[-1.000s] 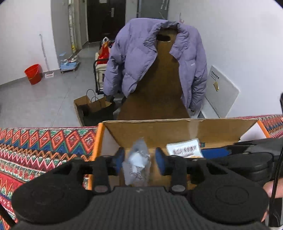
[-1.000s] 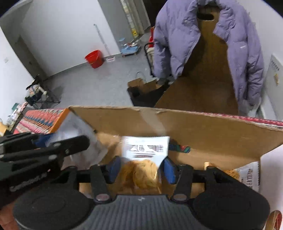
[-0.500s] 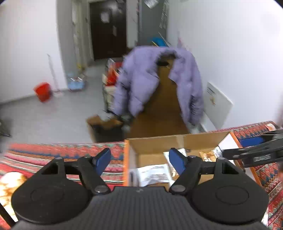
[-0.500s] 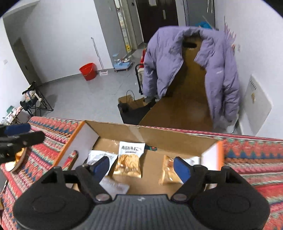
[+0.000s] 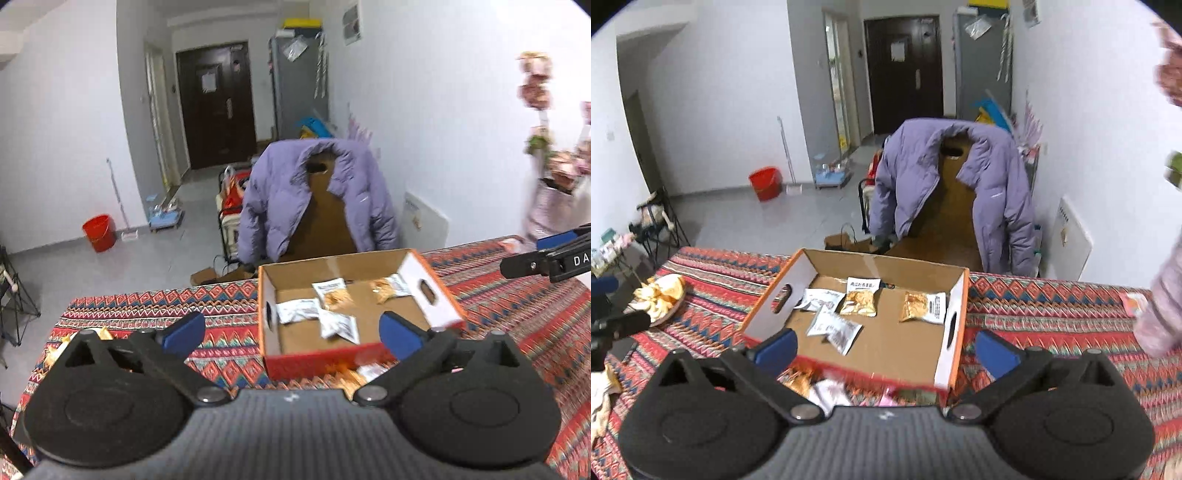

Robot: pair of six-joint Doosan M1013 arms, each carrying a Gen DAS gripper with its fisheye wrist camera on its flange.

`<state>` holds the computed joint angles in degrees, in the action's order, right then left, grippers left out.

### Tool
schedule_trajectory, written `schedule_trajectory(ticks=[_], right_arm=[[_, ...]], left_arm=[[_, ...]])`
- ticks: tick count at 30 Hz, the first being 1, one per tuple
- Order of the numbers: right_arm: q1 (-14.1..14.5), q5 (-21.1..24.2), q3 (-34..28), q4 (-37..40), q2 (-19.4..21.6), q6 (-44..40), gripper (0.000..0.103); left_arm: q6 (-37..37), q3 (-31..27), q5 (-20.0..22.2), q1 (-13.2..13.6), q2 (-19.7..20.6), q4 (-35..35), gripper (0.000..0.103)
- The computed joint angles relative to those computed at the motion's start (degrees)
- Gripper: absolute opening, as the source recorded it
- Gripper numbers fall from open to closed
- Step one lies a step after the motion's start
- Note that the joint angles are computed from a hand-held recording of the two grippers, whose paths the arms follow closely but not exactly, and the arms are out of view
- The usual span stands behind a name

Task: Organize snacks
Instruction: 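Lift both tools away from the box and return toward the pile, then lower both tools toward the pink and green packets in the pile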

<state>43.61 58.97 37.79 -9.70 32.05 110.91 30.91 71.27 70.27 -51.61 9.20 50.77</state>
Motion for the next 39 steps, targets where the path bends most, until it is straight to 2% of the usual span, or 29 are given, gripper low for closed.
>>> schedule_trajectory(ticks=[3, 6, 8, 12, 15, 18, 21, 24, 27, 30, 39], right_arm=[[1.05, -9.65, 13.90, -0.42, -7.75, 2.06, 0.103], [2.37, -16.20, 23.46, -1.66, -13.12, 3.08, 0.103], [4.11, -22.23, 30.65, -8.71, -16.86, 9.99, 0.103], [7.34, -28.53, 40.17, -24.05, -21.63, 24.43, 0.103], [8.94, -31.97, 46.27, -32.49, -24.30, 33.39, 0.103], [10.94, -31.56, 50.14, -40.76, -25.50, 43.37, 0.103], [13.43, -29.26, 52.80, -49.18, -25.76, 48.43, 0.103], [14.86, -29.63, 55.35, -52.88, -26.26, 49.58, 0.103], [15.94, -28.94, 56.97, -56.48, -26.52, 55.94, 0.103], [16.78, -28.15, 58.09, -59.29, -26.35, 60.39, 0.103], [18.13, -25.17, 57.99, -59.40, -25.53, 58.12, 0.103]], left_arm=[[-4.97, 4.65, 0.63, -4.80, -2.75, 5.02, 0.103], [-9.40, 10.06, 1.00, -9.47, -5.27, 9.39, 0.103], [-11.96, 13.54, 1.25, -12.03, -6.54, 12.05, 0.103], [-19.77, 18.78, 5.22, -16.45, -7.79, 15.06, 0.103], [-25.59, 23.14, 5.04, -19.80, -9.88, 16.85, 0.103], [-30.33, 26.67, 6.53, -22.87, -10.90, 19.55, 0.103], [-35.43, 29.28, 12.34, -26.73, -10.77, 23.27, 0.103], [-40.08, 30.58, 14.89, -28.91, -11.38, 22.93, 0.103], [-40.76, 31.37, 16.76, -30.37, -11.68, 22.38, 0.103], [-40.73, 31.92, 18.52, -30.93, -11.31, 22.57, 0.103], [-42.02, 32.41, 15.35, -28.57, -11.23, 19.51, 0.103]])
